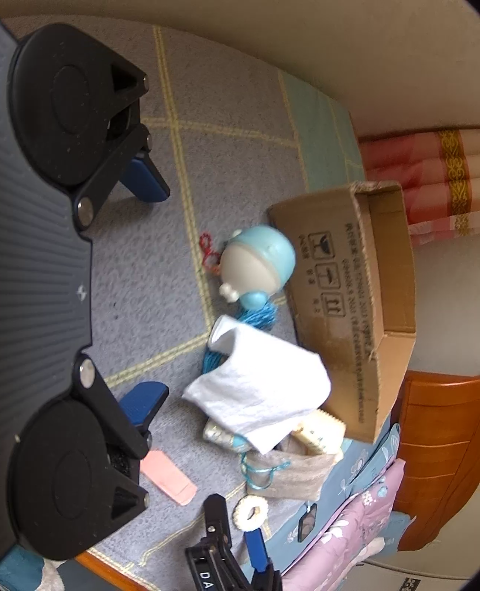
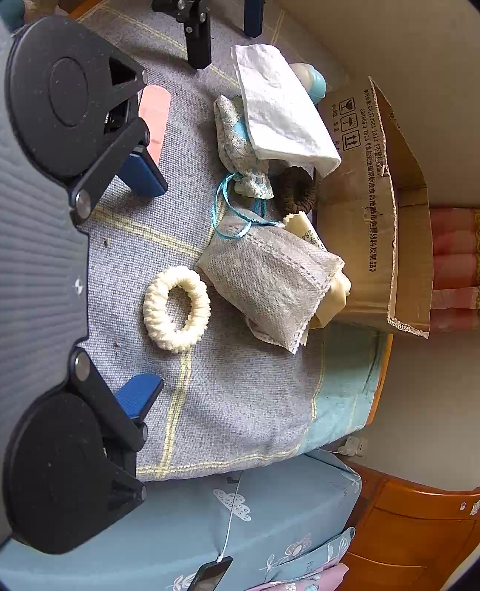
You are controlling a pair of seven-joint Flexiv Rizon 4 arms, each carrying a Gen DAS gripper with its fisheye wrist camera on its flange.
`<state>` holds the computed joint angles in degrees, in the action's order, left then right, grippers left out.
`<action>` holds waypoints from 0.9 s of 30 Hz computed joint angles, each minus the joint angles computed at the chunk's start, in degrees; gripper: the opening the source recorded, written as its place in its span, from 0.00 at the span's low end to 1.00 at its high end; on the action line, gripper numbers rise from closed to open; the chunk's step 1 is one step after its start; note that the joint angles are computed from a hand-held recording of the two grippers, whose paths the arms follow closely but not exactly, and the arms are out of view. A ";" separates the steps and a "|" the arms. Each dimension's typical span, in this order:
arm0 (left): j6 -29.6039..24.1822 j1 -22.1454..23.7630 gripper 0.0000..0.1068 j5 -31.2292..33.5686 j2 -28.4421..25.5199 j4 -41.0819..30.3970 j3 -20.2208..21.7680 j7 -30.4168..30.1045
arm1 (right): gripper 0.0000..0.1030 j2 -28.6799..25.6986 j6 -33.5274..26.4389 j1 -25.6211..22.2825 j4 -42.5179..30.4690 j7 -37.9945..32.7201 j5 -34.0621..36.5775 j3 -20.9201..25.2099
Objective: Organize soft objects
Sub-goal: 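Close the right tool on the cream ring while the left tool grasps the blue doll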
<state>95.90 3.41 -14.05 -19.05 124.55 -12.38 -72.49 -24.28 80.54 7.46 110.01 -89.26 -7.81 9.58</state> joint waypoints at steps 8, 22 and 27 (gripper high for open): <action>0.08 0.81 0.96 0.85 -0.73 -1.62 0.24 1.53 | 0.70 -0.08 3.99 3.05 1.00 4.84 -3.47 -4.61; 0.53 18.00 0.78 0.84 -4.76 -4.25 -18.05 11.82 | 0.45 0.69 3.60 0.16 1.22 5.97 -3.44 -0.94; 0.32 25.55 0.58 1.03 -8.42 -5.57 -26.82 14.03 | 0.45 1.00 3.86 0.96 1.64 5.78 -3.50 -1.55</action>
